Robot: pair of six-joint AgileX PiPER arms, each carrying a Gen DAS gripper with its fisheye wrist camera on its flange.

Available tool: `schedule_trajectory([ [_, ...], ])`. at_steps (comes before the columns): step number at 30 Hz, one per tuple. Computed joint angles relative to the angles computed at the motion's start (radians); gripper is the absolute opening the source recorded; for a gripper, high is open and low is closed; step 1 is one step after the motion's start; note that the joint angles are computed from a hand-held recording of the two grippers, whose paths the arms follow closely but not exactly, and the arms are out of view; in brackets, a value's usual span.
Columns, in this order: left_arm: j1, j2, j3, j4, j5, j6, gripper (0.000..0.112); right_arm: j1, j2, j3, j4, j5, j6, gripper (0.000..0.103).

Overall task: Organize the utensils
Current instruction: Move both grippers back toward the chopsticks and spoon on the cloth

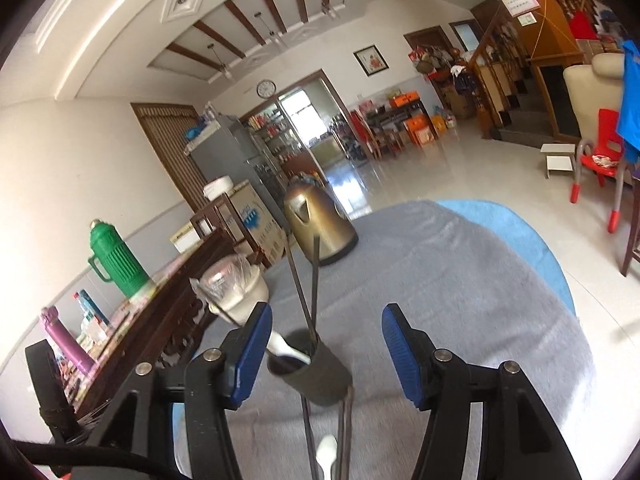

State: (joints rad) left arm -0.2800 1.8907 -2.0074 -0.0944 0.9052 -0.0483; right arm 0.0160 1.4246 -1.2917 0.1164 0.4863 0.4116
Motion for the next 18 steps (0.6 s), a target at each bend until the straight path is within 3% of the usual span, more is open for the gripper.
schedule_trajectory([
  [18, -0.120, -0.195, 0.215, 0.176, 0.011, -0.073, 0.078, 0.082, -0.078, 0.062, 0.001, 0.136, 0.024, 0.062],
])
